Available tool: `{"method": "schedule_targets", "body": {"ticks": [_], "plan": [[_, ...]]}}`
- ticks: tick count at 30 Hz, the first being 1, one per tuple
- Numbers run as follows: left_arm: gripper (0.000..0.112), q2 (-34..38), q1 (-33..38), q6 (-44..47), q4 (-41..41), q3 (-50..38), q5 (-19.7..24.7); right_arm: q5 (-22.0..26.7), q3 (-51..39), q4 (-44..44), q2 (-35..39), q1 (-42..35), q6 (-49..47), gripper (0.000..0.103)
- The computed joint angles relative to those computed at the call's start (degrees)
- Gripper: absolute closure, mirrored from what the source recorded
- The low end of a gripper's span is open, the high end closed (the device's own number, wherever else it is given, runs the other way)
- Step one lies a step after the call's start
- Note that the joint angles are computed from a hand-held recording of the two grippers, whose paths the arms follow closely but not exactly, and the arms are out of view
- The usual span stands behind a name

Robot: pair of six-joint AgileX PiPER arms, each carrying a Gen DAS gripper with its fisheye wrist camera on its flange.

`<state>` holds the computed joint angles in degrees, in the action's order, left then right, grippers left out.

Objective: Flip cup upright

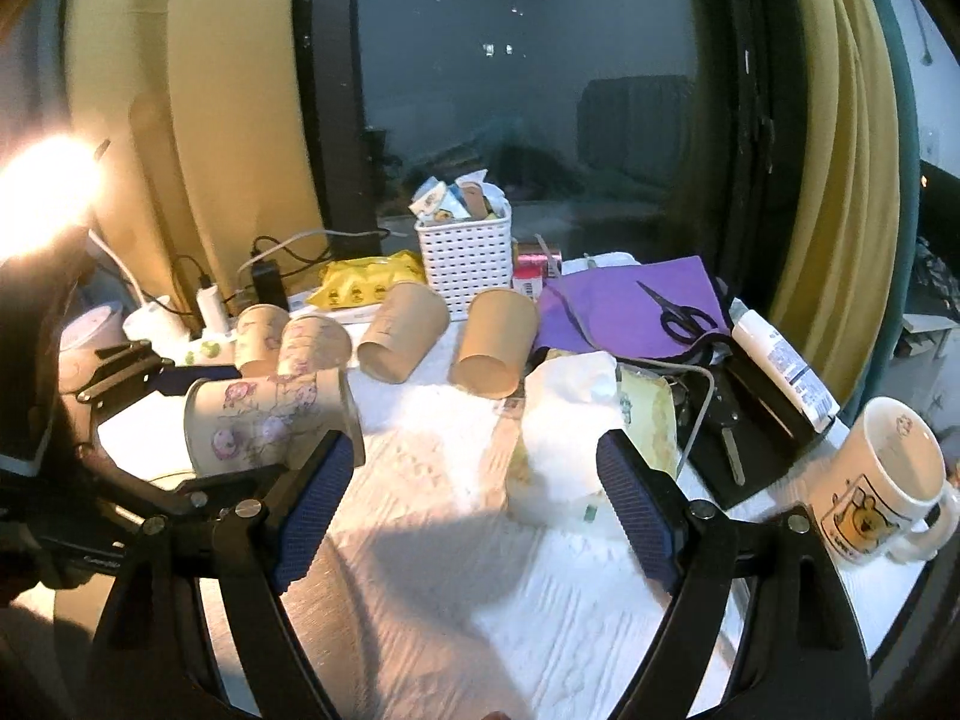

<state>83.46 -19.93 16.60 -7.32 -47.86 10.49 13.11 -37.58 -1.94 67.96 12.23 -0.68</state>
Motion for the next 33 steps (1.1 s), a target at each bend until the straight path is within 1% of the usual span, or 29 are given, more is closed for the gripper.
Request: {"method": "schedule_targets", "body": {"ticks": [4, 6, 9, 10, 13, 14, 15, 18, 21, 24, 28, 30, 33], "plan": [[0.034, -6.85, -0.55, -0.15, -1.22, 6.34, 0.49, 2.98, 1.44, -12.42, -4.14, 4.31, 13.75, 0.018], [0.033, -10.34, -1.24, -3.32, 1.04, 9.11, 0.92, 4.80, 2.26, -19.53, -6.39, 7.14, 21.38, 0.018], [0.034, -16.23, -2.40, -5.49, 2.13, 13.72, 1.65, 7.44, 3.26, -24.67, -9.02, 10.68, 27.88, 0.018], [0.034, -17.72, -2.95, -7.55, 4.07, 14.95, 1.77, 8.20, 3.61, -25.89, -9.69, 11.79, 29.61, 0.018], [0.034, -22.53, -6.72, -22.12, 18.05, 19.10, 2.86, 10.22, 5.17, -31.34, -10.66, 16.07, 37.10, 0.018], [0.033, -23.51, -7.43, -24.31, 20.01, 19.82, 3.44, 11.24, 6.00, -33.02, -10.65, 17.92, 39.93, 0.018], [0.033, -24.97, -8.05, -25.01, 20.33, 20.93, 4.05, 11.73, 6.67, -33.95, -10.74, 19.09, 41.64, 0.018], [0.033, -28.64, -8.67, -23.92, 17.82, 24.16, 4.91, 13.51, 8.92, -34.60, -11.55, 22.82, 45.19, 0.018], [0.033, -31.13, -10.57, -29.50, 22.03, 26.57, 6.63, 14.75, 10.90, -34.53, -12.52, 25.62, 47.80, 0.018], [0.033, -33.81, -11.25, -28.66, 20.48, 28.21, 7.57, 15.95, 12.35, -33.96, -13.14, 27.58, 49.11, 0.018], [0.033, -34.88, -11.63, -28.29, 19.68, 29.01, 7.88, 16.52, 13.73, -32.71, -13.52, 29.16, 49.52, 0.018], [0.033, -34.84, -12.78, -31.76, 22.72, 29.18, 8.13, 16.35, 14.26, -31.89, -13.15, 30.01, 49.60, 0.018], [0.033, -34.41, -13.63, -32.92, 23.64, 29.27, 8.02, 16.51, 14.68, -32.05, -12.75, 31.79, 50.74, 0.018]]}}
